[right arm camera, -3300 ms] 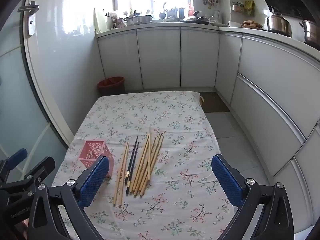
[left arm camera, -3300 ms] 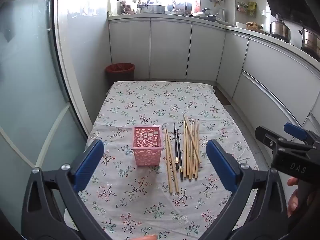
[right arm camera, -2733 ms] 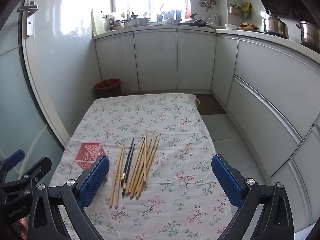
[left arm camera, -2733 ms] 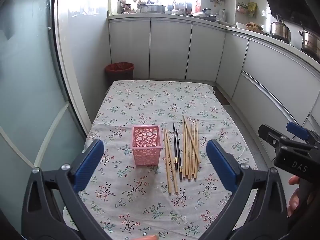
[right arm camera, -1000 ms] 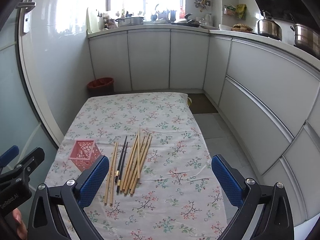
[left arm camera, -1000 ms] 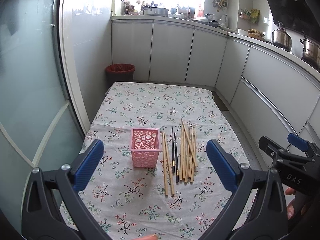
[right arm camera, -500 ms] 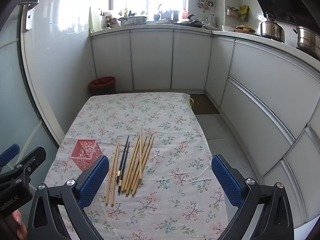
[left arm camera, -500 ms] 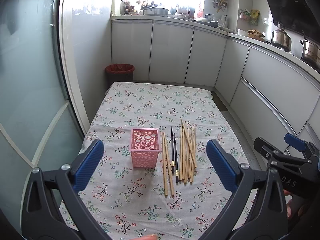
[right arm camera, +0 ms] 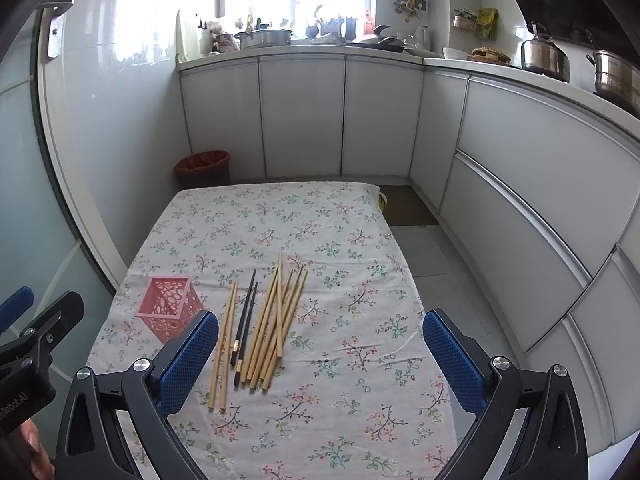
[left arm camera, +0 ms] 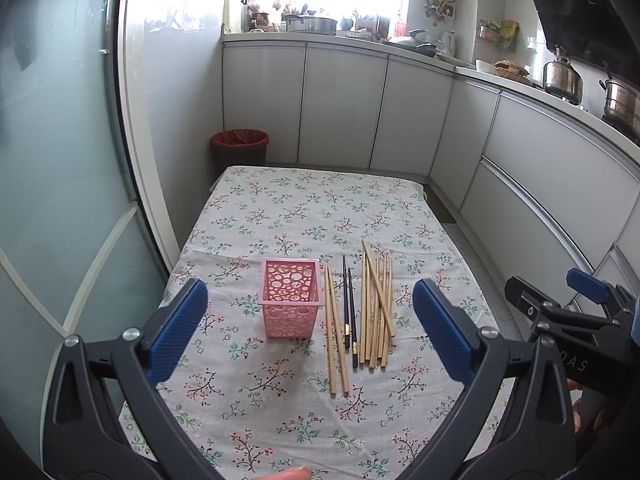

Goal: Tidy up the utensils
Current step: 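Lower the left gripper onto the wooden chopsticks and close on one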

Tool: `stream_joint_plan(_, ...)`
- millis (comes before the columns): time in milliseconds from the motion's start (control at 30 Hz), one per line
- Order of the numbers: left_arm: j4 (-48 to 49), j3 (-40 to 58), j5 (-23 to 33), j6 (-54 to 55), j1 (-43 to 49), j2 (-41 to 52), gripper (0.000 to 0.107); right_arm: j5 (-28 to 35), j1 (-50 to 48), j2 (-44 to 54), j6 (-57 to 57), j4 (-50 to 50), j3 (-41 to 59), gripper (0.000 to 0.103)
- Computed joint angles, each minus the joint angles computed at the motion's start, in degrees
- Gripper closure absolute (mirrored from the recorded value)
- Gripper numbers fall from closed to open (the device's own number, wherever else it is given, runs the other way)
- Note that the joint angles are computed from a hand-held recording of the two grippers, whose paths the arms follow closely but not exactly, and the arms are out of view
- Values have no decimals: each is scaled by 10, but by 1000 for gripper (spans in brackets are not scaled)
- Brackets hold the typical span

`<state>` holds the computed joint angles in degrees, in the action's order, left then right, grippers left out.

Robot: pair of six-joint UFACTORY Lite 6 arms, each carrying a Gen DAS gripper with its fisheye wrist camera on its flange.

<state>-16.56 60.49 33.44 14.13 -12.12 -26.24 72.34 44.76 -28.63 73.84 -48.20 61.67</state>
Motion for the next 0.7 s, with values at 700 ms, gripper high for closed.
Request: stream_joint_plan(700, -68, 235, 82, 64, -59, 338, 35, -342, -501, 27, -517, 481, -98, 6)
